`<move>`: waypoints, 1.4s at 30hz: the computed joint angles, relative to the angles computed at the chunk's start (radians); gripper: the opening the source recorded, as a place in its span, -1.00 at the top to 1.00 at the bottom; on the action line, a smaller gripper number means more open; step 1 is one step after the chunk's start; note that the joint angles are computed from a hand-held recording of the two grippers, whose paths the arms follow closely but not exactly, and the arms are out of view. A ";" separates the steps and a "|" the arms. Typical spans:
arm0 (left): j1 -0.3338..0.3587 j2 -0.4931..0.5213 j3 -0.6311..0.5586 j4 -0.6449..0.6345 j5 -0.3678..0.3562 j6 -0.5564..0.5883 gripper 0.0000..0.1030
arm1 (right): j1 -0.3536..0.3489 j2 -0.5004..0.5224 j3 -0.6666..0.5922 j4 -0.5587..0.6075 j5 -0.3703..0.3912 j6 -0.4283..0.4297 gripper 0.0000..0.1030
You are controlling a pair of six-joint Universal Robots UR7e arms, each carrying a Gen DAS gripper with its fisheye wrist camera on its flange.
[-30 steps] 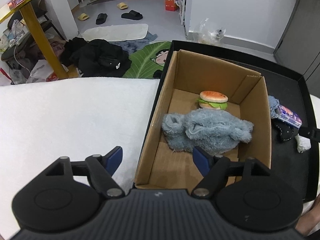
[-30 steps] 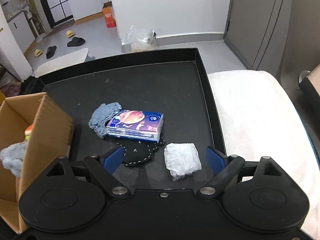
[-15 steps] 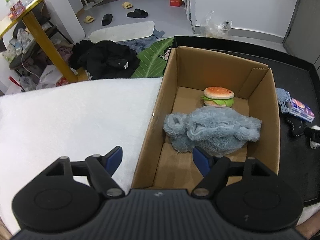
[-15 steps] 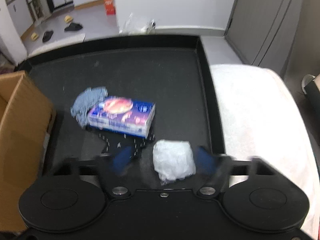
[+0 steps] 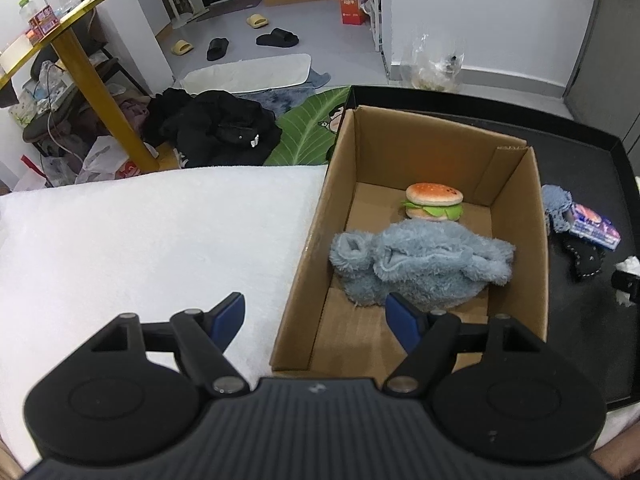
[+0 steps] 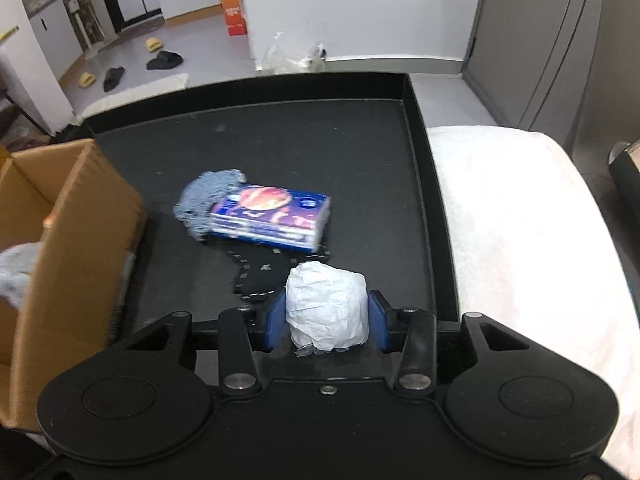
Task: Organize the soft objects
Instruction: 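Carry the white packet with the right gripper over the box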
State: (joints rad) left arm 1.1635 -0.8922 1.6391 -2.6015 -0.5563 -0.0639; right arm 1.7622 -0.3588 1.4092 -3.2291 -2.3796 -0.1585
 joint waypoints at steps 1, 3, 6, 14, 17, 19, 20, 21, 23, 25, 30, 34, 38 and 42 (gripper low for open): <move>0.000 -0.004 0.003 -0.005 -0.006 0.004 -0.47 | 0.003 -0.006 0.005 0.001 0.009 0.001 0.18; -0.001 -0.011 0.011 -0.017 -0.012 0.011 -0.47 | 0.012 -0.011 0.007 -0.002 0.018 -0.008 0.18; -0.002 -0.022 0.021 -0.023 -0.024 0.020 -0.47 | 0.027 -0.018 0.008 -0.004 0.033 -0.018 0.18; 0.009 -0.047 0.027 -0.031 -0.067 0.017 -0.47 | 0.067 -0.015 -0.006 -0.008 0.052 -0.046 0.18; 0.008 -0.050 0.040 -0.060 -0.067 0.042 -0.47 | 0.078 -0.009 -0.017 0.003 0.057 -0.056 0.18; 0.008 -0.053 0.048 -0.080 -0.071 0.053 -0.47 | 0.082 -0.008 -0.022 0.015 0.066 -0.051 0.18; 0.009 -0.054 0.052 -0.095 -0.075 0.056 -0.47 | 0.087 -0.007 -0.023 0.015 0.066 -0.055 0.18; 0.010 -0.055 0.055 -0.105 -0.076 0.058 -0.47 | 0.092 -0.006 -0.027 0.014 0.067 -0.060 0.18; 0.011 -0.056 0.060 -0.126 -0.083 0.068 -0.47 | 0.100 -0.004 -0.033 0.023 0.074 -0.056 0.18; 0.014 -0.058 0.059 -0.127 -0.092 0.069 -0.47 | 0.106 -0.002 -0.042 0.033 0.085 -0.054 0.18; 0.028 -0.064 0.051 -0.114 -0.124 0.036 -0.47 | 0.131 0.019 -0.080 0.045 0.104 -0.073 0.18; 0.045 -0.074 0.039 -0.092 -0.170 0.001 -0.46 | 0.148 0.040 -0.122 0.061 0.112 -0.083 0.17; 0.056 -0.077 0.037 -0.094 -0.192 -0.004 -0.42 | 0.158 0.063 -0.159 0.076 0.118 -0.094 0.17; 0.061 -0.069 0.028 -0.089 -0.194 -0.013 -0.40 | 0.167 0.084 -0.194 0.094 0.129 -0.099 0.16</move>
State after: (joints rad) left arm 1.2249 -0.9613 1.6671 -2.6906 -0.7502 -0.0767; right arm 1.9290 -0.2743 1.2156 -3.1353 -2.2509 -0.2578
